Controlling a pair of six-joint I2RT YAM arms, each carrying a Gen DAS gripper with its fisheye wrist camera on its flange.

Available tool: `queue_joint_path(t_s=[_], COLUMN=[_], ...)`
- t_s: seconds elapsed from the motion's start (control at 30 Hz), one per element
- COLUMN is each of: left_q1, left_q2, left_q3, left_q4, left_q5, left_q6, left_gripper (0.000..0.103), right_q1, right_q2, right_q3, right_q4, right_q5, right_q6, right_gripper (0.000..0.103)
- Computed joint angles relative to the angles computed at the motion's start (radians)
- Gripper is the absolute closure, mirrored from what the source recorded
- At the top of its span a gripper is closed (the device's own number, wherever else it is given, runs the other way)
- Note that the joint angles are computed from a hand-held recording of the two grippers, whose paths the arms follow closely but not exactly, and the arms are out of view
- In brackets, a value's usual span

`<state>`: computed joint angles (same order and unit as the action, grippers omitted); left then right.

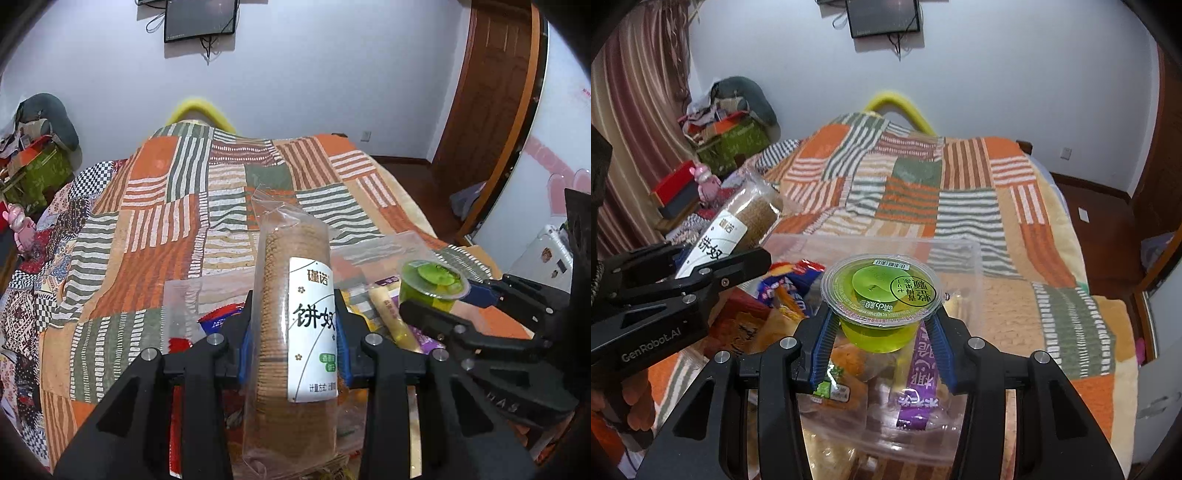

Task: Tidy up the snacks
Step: 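Carry the biscuit roll and jelly cup over the box and release them inside, then grasp the cracker pack with the left tool while the right tool grasps the green pea bag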

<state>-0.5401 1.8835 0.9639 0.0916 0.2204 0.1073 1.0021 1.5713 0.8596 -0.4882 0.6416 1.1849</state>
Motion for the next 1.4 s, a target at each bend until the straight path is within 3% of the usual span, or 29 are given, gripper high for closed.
queue_joint_path(t_s=[0.4, 0.57, 0.67, 0.8, 0.93, 1.07, 1.4], left_q1=[-0.001, 0.017, 0.031, 0.041, 0.06, 0.093, 0.162], left_q2=[0.018, -0.052, -0.112, -0.198, -0.28, -0.349, -0.428], left_q3=[0.01, -0.034, -0.081, -0.165, -0.24, -0.305, -0.457], left_q4=[-0.013, -0.032, -0.036, -0.014, -0.023, -0.041, -0.054], left_q5=[0.016, 0.037, 0.046, 0.024, 0.021, 0.039, 0.072], left_q6=[-0.001, -0.005, 0.002, 0.017, 0.048, 0.066, 0.144], left_gripper=[0.067, 0.066, 0.058, 0.038, 0.035, 0.033, 0.025], right_q1=[-0.028, -0.003, 0.026, 0.09, 0.155, 0.241, 0.362], right_q2=[0.038, -0.001, -0.03, -0.056, -0.062, -0.052, 0.002], right_q3=[0.007, 0.002, 0.017, 0.052, 0.081, 0.106, 0.075], right_q4=[0.016, -0.017, -0.073, -0.19, -0.289, -0.379, -0.4], right_q5=[-0.099, -0.059, -0.022, 0.041, 0.083, 0.133, 0.086], right_q6=[-0.039, -0.013, 0.012, 0.079, 0.162, 0.301, 0.496], right_gripper=[0.057, 0.042, 0.041, 0.04, 0.039, 0.03, 0.029])
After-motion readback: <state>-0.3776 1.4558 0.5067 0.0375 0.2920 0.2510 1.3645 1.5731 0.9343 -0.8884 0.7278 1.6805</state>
